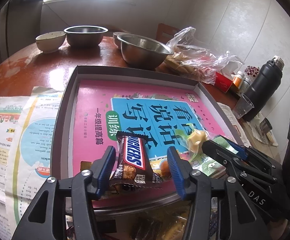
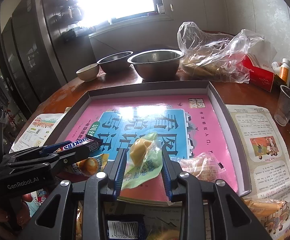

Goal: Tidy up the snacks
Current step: 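Open the left gripper to release the Snickers bar onto the pink book, then withdraw the left gripper from the tray toward the red-and-white candy bar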

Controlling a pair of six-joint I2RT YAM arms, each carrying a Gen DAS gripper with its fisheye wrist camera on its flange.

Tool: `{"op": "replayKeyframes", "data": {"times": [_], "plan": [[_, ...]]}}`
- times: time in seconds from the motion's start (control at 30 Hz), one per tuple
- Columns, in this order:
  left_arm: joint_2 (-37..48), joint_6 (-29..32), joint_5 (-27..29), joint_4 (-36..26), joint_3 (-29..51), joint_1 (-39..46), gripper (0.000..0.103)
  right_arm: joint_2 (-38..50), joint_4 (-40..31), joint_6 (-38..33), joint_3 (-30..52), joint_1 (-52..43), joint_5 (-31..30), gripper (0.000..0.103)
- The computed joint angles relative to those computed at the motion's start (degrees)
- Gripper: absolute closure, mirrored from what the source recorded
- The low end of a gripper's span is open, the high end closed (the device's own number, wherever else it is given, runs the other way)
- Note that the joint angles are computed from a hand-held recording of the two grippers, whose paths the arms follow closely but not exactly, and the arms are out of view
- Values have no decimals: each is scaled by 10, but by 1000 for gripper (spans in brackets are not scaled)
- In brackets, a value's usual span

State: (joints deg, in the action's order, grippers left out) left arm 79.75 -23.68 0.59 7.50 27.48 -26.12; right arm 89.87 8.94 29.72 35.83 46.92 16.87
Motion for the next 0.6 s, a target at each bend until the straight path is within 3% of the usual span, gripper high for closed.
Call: {"op": "replayKeyframes", "data": {"times": [0.2, 0.33, 0.6], "plan": [[-22, -3, -20, -15, -2, -7, 35, -14, -2, 4, -6, 3, 10, 69], [-44, -3, -28, -25, -7, -10, 32, -35, -3, 6, -15, 5, 17, 61], [-100, -4, -48, -58, -16, -15, 29, -84, -15, 8, -31, 5, 26, 56]]}}
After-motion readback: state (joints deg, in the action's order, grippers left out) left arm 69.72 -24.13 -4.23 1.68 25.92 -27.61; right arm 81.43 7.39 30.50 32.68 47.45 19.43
